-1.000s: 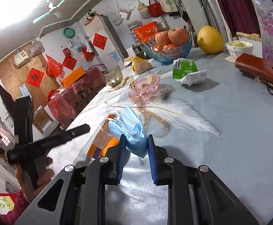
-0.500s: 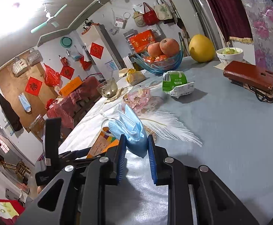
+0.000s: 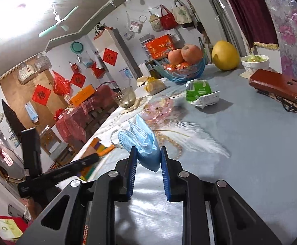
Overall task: Collect trash
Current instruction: 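Carry striped box and mask over the red basket and open both grippers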
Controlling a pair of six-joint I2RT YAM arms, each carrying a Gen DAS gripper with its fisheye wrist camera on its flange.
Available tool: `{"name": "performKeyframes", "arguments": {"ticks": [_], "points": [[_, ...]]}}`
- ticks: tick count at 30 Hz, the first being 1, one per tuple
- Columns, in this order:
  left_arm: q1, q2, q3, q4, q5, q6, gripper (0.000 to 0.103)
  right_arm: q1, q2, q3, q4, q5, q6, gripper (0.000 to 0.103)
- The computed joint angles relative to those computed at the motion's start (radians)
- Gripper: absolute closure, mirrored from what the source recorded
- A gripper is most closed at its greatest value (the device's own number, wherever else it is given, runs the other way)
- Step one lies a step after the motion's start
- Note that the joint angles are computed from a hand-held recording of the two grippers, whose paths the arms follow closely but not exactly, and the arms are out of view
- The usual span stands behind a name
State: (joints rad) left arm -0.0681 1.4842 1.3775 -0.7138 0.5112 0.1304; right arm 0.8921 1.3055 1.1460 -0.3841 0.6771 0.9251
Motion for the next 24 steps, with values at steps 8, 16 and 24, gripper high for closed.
{"name": "performKeyframes", "arguments": {"ticks": [8, 16, 24], "points": [[0.422, -0.132, -0.041, -0.174, 0.154, 0.229, 0.052, 0.083, 0.094, 0.107, 0.048, -0.018, -0.059, 0.08], [0.896, -0.054, -0.031, -0.37, 0.255, 0.49, 0.052, 0.164, 0.302, 0.334, 0.077, -0.119, -0.127, 0.08], [1.017, 0.141, -0.061, -0.313, 0.15, 0.547, 0.05, 0.228, 0.579, 0.738, -0.094, -0.187, -0.204, 0.08]]}}
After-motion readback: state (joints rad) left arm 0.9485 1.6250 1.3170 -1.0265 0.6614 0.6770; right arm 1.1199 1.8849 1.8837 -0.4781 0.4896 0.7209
